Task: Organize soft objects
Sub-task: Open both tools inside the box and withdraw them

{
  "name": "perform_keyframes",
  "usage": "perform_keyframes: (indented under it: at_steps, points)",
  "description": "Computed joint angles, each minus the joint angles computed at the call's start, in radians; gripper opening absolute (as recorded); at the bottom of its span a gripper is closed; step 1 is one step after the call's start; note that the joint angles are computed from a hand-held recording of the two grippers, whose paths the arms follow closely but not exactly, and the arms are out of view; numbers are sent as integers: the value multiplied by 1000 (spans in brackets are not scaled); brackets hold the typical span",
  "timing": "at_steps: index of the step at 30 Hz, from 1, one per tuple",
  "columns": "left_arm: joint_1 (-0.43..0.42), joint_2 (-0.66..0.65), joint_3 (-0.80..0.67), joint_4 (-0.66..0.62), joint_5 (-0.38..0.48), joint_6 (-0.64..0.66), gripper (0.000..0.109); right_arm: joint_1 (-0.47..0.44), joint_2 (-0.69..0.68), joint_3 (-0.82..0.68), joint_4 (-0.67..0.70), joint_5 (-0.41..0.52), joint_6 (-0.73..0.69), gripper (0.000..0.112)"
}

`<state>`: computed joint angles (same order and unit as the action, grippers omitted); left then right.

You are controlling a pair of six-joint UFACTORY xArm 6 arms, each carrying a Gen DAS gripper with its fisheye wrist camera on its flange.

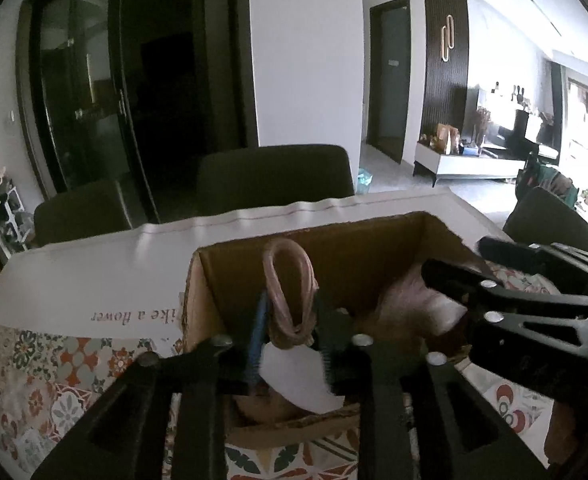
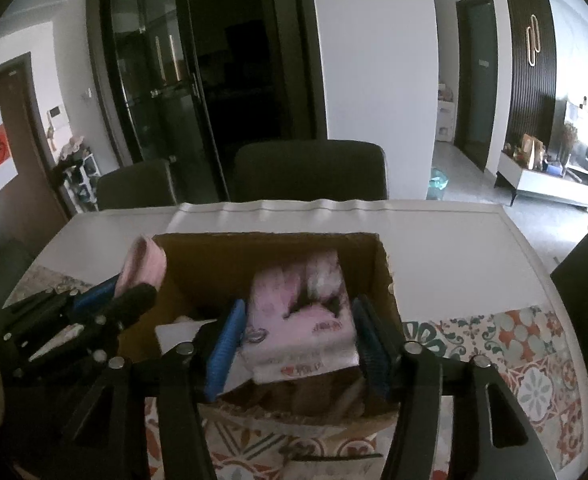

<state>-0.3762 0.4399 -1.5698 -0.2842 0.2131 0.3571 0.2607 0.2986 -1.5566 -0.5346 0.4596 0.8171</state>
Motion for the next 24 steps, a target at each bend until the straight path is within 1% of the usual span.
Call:
perform_keyframes:
  at_steps: [1, 2, 3, 4, 5, 6, 8, 10, 13, 16, 18, 20, 24]
  points:
    - [0, 1, 1, -10, 0, 5, 29, 2, 0, -2, -26, 8, 27, 72]
    - [0, 1, 0, -21, 2, 13, 32, 0, -5, 3, -60, 5, 67, 73]
    - [1, 1, 1, -19, 1, 13, 35, -1, -9, 8, -78, 0, 87, 74]
    - [2, 1, 4, -12, -7, 8, 39, 0, -13, 11, -100, 7, 108, 74]
    - [1, -6, 17, 9, -23, -11, 43, -1, -18, 15, -112, 14, 118, 74]
    - [0, -11, 27, 19, -35, -18, 45, 0, -23, 20, -122, 19, 126, 74]
    - [-2, -24, 49, 37, -59, -35, 54, 1, -42, 36, -161, 30, 159, 74]
    - [-1, -41, 75, 93, -80, -87, 58, 5, -63, 55, -198, 42, 192, 74]
    - [6, -73, 120, 203, -110, -193, 59, 10, -98, 86, -223, 54, 219, 74]
    - [7, -123, 187, 221, -145, -228, 60, 20, -135, 115, -272, 76, 255, 74]
    - [15, -161, 243, 309, -177, -322, 61, 27, -170, 150, -305, 82, 282, 74]
    - [14, -192, 279, 327, -185, -347, 62, 33, -203, 184, -322, 81, 300, 74]
    - [8, -255, 358, 296, -184, -343, 62, 41, -265, 259, -330, 67, 328, 74]
